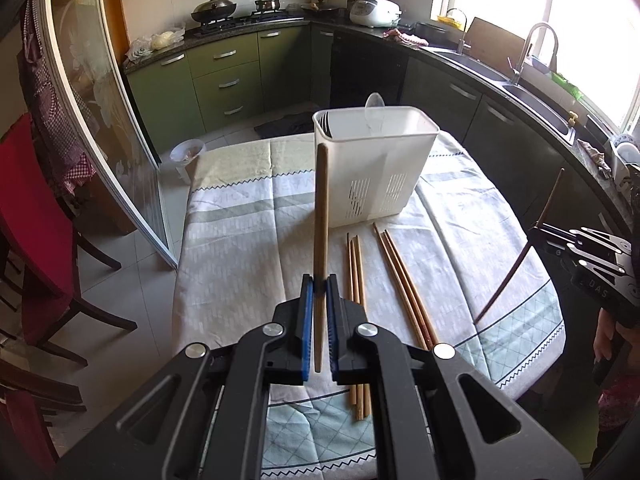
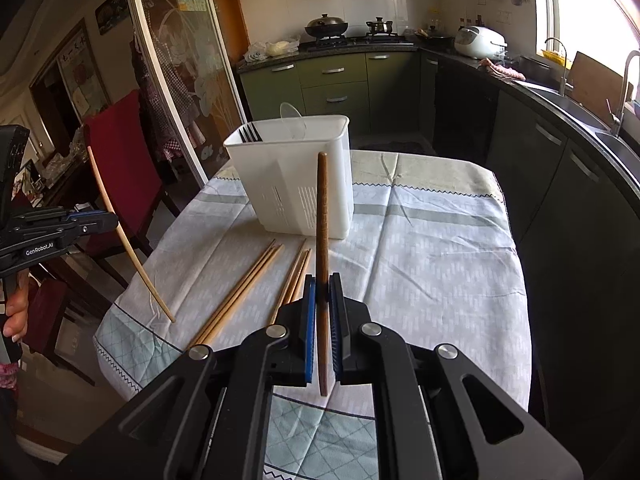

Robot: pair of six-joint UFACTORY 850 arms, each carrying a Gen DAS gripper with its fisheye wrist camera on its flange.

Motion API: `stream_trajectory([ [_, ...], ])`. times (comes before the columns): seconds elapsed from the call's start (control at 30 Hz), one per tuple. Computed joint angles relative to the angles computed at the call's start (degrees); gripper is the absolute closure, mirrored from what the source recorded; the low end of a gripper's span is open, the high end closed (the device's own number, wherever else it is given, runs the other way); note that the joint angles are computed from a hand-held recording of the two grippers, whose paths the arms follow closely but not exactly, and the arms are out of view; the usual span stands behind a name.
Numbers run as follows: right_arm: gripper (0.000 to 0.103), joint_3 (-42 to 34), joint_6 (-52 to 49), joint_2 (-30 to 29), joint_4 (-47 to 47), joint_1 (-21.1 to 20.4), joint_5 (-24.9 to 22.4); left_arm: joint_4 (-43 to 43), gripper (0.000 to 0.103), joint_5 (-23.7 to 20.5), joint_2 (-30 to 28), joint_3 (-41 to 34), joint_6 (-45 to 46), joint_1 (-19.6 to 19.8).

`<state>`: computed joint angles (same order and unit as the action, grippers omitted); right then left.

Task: Organize utensils
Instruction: 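Move both held chopsticks over the white holder and drop them in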

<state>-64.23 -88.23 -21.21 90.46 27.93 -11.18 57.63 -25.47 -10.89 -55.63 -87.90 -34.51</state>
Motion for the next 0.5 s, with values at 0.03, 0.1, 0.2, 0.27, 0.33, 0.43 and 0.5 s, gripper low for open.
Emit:
stream_trajectory([
  [0.03,0.095,-0.46,-1.40,0.15,1.58,-0.05,-0.22,-0.13,0.097,-0.09,0.25,-0.50,0.57,-0.04],
  [0.1,0.095,-1.67,-3.66,0.43,4.35,-0.01,-0.36,-1.23,0.097,0.23,0.71,-1.62,2.21,0.14],
  [0.2,0.095,-4.15,-6.79,0.75,8.15,-0.11,-0.76,-2.01,0.097,0.34,1.26,-4.19,4.49,0.48],
  [0.27,0.095,-6.15,-8.49,0.77,10.25,-0.22,-0.99,-1.10,0.097,0.13,1.33,-6.33,4.83,0.66],
  [0.33,0.095,-8.70,-8.27,0.40,11.06,-0.54,-1.88,1.50,0.097,-0.13,1.08,-8.76,3.52,0.86],
  [0.43,0.095,-13.00,-8.24,-0.77,13.18,-1.14,-3.46,7.96,0.097,0.16,0.33,-12.23,-1.60,1.55],
  [0.5,0.095,-15.86,-11.30,-1.93,17.77,-1.45,-3.91,13.51,0.097,1.06,-0.62,-14.44,-6.53,2.32],
])
